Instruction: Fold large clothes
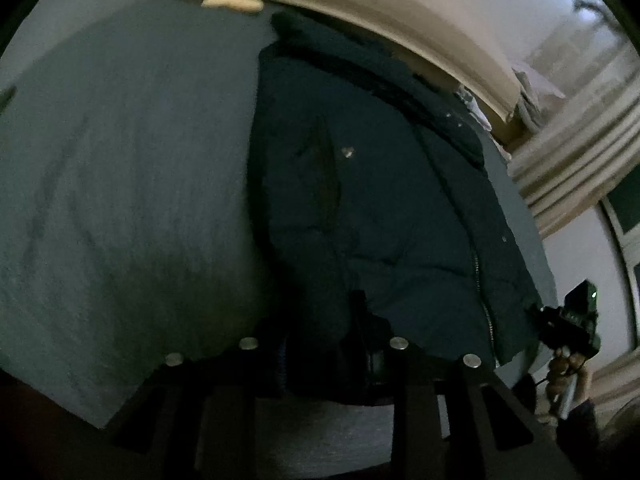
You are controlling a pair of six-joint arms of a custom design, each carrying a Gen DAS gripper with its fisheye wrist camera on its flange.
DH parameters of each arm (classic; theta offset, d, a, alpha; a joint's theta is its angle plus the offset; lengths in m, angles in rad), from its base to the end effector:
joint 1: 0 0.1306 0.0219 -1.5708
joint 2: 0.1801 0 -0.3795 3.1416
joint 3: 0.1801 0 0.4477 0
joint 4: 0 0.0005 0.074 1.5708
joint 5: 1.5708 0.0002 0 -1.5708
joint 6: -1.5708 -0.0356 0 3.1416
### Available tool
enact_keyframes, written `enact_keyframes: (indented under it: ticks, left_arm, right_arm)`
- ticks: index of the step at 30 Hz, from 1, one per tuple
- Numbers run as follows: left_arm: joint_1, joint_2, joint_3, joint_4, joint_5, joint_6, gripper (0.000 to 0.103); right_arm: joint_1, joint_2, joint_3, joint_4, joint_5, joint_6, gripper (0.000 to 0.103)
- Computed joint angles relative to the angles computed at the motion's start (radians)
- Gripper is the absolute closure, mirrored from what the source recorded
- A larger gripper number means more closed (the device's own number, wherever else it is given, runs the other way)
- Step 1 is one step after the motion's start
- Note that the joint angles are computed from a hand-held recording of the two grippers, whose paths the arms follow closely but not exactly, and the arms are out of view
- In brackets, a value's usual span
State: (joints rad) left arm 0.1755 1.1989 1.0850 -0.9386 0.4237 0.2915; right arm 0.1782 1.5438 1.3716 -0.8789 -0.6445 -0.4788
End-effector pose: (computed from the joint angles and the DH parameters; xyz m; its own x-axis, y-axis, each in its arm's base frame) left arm 0.4427 0.0631 0.3597 -0.8311 -0.4134 -0.3719 -0.2062 0.8502 -0.4845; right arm 0.5588 0.1219 0.3399 -0.9587 0.2016 -0.2005 0.0072 0.7222 0.6916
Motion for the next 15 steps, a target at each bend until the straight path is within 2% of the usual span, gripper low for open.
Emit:
enact_keyframes:
  ticks: [2,3,5,7,9,10,11,15]
  left_arm:
    - [0.003,-0.002,-0.011,0.016,0.017,0.026,0.060]
    - [0.005,-0.004,-0.013,0.022,0.029,0.035,0.057]
    - [-0.002,-0.003,-0.009,0.022,0.038,0.041,0.044]
    - [-0.018,0.001,-0.001,0.018,0.017,0.029,0.042]
    - [-0.027,0.001,0.000,0.022,-0.004,0.017,0.045]
    - [-0.032,0.001,0.001,0.018,-0.029,0.009,0.067]
    - [-0.034,0.006,0.005,0.012,-0.041,0.010,0.073]
    - [-0.015,-0.005,-0.010,0.034,0.008,0.051,0.080]
  right_arm:
    - [-0.008,-0.002,-0.017,0.035,-0.027,-0.045,0.080]
    - [-0.008,-0.002,-0.020,0.041,-0.034,-0.055,0.080]
    - [-0.009,-0.001,-0.023,0.049,-0.043,-0.054,0.078]
    - [-0.014,0.004,-0.025,0.056,-0.067,-0.065,0.077]
    - [-0.020,0.011,-0.028,0.067,-0.095,-0.079,0.077]
    - [-0.021,0.015,-0.029,0.070,-0.112,-0.083,0.077]
    - [-0.021,0.017,-0.028,0.066,-0.119,-0.078,0.078]
    - [-0.012,0.017,-0.012,0.024,-0.113,-0.022,0.081]
